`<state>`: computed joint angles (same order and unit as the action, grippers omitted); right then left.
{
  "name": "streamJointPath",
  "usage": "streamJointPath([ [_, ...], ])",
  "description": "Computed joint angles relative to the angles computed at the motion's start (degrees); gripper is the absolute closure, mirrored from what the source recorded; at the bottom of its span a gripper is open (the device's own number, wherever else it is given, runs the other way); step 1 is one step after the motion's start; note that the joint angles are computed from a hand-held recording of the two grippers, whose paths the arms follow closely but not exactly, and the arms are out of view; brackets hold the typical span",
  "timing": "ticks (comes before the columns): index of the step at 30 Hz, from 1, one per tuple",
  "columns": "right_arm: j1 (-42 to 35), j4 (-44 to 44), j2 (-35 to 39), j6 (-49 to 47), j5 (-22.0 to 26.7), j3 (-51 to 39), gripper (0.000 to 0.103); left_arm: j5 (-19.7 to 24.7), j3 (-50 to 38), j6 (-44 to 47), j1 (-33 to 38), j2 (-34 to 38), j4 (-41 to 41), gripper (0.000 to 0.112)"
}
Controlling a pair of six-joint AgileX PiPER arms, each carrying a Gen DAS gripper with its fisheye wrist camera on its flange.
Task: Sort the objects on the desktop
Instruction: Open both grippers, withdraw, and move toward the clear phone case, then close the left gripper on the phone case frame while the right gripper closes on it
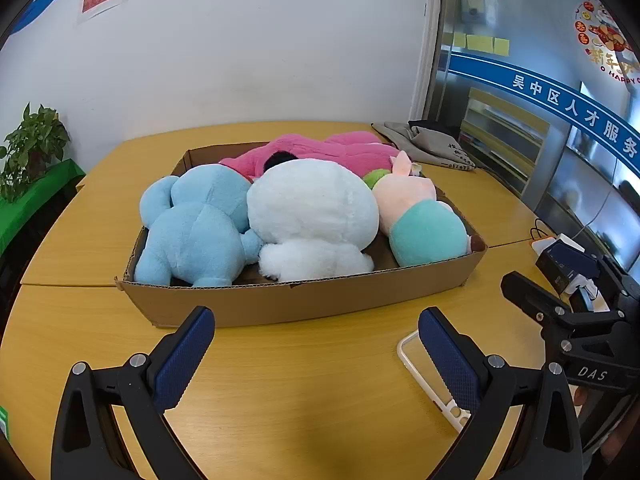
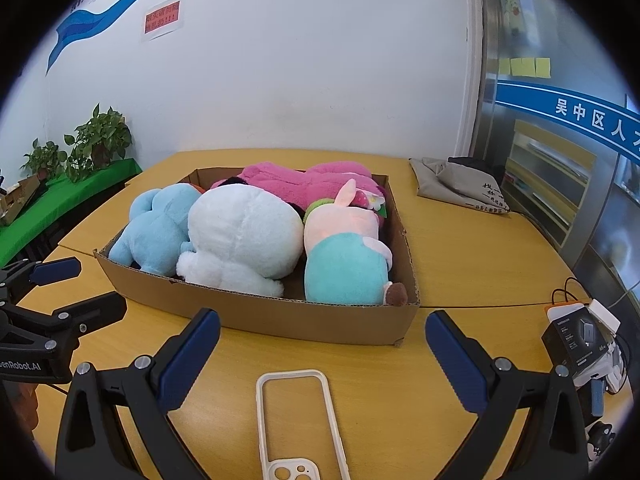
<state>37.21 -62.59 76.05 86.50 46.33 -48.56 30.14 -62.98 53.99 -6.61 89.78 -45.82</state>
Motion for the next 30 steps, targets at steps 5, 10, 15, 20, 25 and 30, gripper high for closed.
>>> streamJointPath([
  [5, -0.90, -0.02, -0.56, -0.71, -2.66, 0.96, 0.001, 0.75, -1.31, -0.66, -1.23, 1.05, 1.43, 0.009],
  [10, -1.84, -0.18, -1.83, -1.03, -3.80, 2.49, 0.001, 5.02, -5.35, -0.12, -2.32, 5.49, 1.34, 0.009],
  [15, -2.92, 0.52, -5.05, 0.00, -6.01, 8.12, 0.001, 10.43, -10.69, 0.28, -4.89, 11.83, 3.69, 0.010],
  [20, -2.67, 5.61, -6.46, 1.65, -9.87, 17.22, 0.001, 13.67, -14.09, 1.83, -8.55, 17.66, 5.42, 0.013],
  [25, -2.60, 7.18, -3.21, 5.11, -14.42, 22.55, 0.002, 15.76, -19.02, -1.35, -12.04, 24.07, 9.22, 0.036],
  [30, -3.79, 4.79, 0.77, 8.37, -17.21, 23.53, 0.010, 15.50, -21.51, -5.98, -14.26, 27.94, 14.99, 0.072],
])
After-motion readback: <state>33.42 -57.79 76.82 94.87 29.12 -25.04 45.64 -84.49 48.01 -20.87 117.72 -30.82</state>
